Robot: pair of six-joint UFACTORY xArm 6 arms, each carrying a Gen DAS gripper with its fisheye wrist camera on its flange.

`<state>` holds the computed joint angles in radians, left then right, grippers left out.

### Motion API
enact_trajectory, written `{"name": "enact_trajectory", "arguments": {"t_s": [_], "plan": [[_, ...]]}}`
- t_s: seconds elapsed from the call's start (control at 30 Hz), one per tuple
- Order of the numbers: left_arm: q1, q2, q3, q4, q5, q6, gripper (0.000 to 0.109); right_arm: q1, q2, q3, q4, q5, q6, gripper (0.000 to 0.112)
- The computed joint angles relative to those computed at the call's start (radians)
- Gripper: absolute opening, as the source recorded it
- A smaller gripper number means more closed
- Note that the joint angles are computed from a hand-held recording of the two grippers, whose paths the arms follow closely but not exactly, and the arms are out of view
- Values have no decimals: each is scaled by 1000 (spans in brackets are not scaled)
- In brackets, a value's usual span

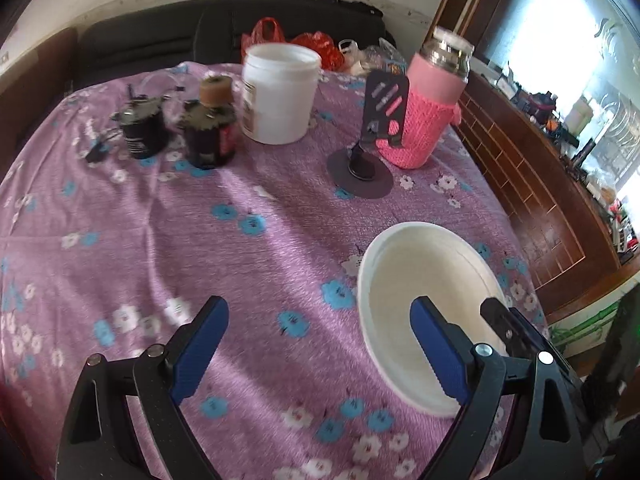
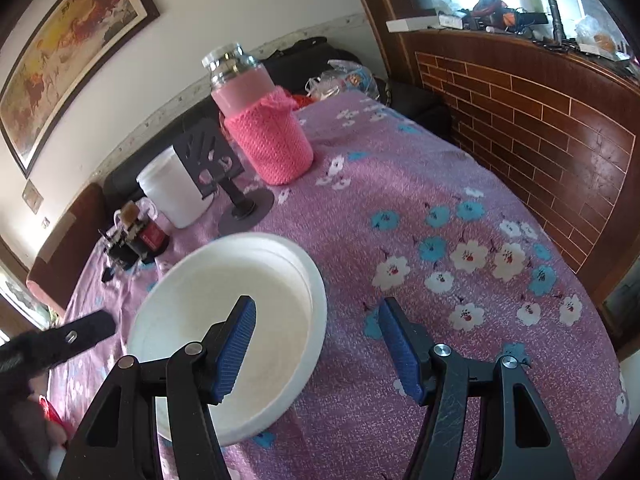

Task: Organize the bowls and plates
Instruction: 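Close both grippers on the rim of the last white bowl, then lift the last white bowl and carry it over the stacked bowls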

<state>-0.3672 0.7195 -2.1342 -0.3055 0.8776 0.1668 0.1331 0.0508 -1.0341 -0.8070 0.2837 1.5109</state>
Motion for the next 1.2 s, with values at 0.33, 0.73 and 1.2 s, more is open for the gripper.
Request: {"name": "enact_trajectory", "arguments": {"t_s": [0.33,0.73,1.2], "plan": [[-42,177,-255,31,126,4,67,1,22,0,99,-20,-92,67],[-52,230,-316,64,176,-26,46,9,58,-3,264,-54,-227,31],[-66,63,-35,62,14,34,15,9,56,12,247,-117,-210,16]]}}
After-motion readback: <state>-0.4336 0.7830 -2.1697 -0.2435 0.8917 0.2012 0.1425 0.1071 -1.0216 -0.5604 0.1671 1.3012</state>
